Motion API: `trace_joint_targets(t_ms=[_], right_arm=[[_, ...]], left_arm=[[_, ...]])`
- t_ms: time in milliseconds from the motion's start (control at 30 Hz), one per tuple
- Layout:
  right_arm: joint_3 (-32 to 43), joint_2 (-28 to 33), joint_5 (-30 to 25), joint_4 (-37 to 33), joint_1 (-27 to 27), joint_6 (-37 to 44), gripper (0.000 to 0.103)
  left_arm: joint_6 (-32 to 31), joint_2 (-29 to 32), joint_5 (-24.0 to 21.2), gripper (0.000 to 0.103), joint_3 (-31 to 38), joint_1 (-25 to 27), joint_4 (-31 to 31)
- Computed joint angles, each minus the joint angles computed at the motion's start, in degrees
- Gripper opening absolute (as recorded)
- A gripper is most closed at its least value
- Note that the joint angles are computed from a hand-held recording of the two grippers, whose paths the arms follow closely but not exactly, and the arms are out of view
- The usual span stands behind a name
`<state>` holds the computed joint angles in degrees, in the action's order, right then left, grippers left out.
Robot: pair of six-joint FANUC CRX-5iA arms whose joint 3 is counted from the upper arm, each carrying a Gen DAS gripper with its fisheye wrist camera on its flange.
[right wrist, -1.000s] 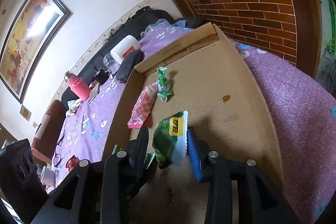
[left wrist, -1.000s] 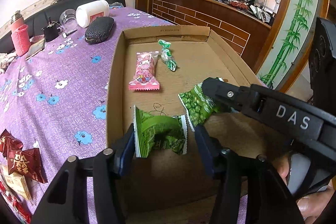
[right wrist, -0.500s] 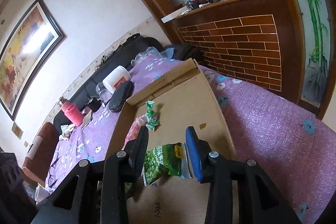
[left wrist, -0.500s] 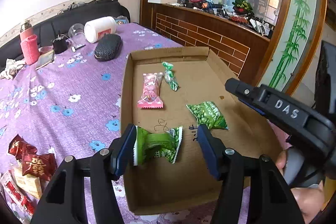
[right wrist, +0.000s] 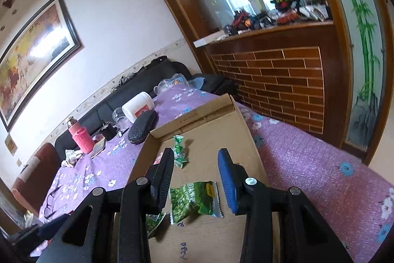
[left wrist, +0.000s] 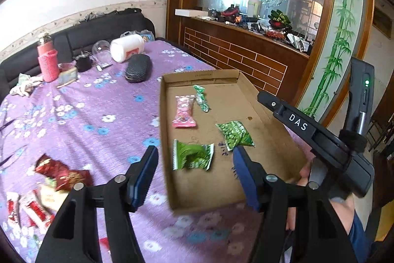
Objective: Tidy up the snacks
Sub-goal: 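Move both grippers back toward the remaining snack pile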
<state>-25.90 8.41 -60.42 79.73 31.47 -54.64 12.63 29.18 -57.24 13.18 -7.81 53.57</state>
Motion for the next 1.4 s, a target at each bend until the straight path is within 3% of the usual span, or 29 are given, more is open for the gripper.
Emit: trace_joint_targets(t_ms=[133,333,600,1000,1233,1400], right_arm=[[1.1,0.5,0.2,0.7,2.2,2.0,0.05],[4.1,2.5,2.5,1.2,4.3,6.2,0.051],[9.1,6.5,8.0,0.1,5.6,13.6,0.052],[11.2,7.1,20.1,-5.5,5.6,23.9,0.052],[14.4,8.8,30.2,-19.1,5.8,37.7,0.052],[21.7,13.1,29.5,-31.7,7.2,51.2,0.052]], left_arm=[[-2.7,-1.5,0.0,0.067,-2.2,2.5,2.2],[-0.8,-0.3,-2.8,0.067,-0.8,6.6,2.8],[-2.0,0.2,-1.0,0.067,-2.1,11.3,3.3],[8.8,7.2,0.5,0.068,6.3,16.4,-0.5],[18.9,13.1,-4.9,0.068,15.0,17.9,-2.7],[17.9,11.4,-1.5,0.068,12.2,17.5,-2.9]])
